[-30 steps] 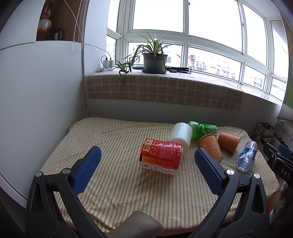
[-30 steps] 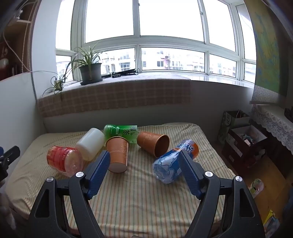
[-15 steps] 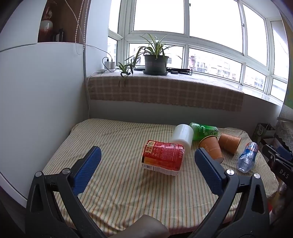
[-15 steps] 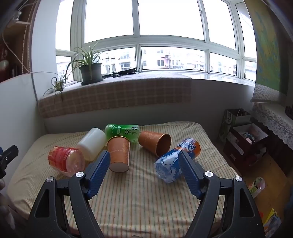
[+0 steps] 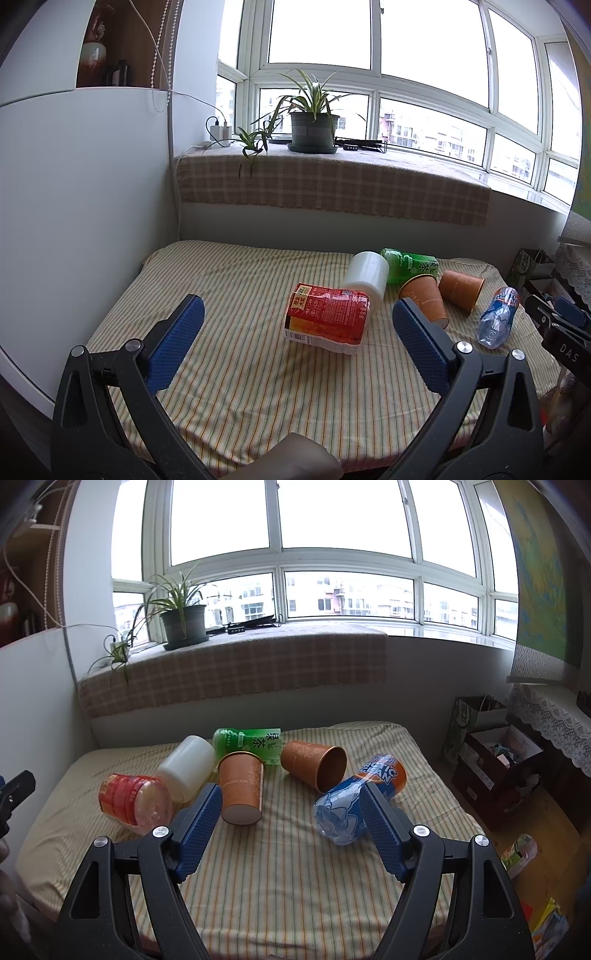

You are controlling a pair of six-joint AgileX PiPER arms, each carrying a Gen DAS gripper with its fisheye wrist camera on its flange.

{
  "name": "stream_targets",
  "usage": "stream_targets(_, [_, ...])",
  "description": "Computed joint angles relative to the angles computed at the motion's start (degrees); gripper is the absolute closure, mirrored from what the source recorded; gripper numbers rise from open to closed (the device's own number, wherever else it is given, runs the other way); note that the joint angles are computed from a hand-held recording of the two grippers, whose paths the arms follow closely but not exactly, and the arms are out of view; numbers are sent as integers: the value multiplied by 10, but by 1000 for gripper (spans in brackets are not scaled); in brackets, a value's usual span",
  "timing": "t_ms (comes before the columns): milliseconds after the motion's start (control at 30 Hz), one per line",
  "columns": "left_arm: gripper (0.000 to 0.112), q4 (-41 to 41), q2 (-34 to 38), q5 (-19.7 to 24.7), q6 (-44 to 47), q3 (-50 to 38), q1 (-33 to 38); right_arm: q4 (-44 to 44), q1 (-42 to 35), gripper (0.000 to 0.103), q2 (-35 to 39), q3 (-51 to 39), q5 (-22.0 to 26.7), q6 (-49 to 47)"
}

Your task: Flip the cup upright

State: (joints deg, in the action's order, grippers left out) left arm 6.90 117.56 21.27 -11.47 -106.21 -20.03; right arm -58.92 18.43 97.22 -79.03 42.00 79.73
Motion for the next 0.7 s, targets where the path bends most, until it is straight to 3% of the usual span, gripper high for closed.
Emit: stream_targets(700, [9,-2,-2,-1,2,1,0,15,-4,27,5,-6,-5,-10])
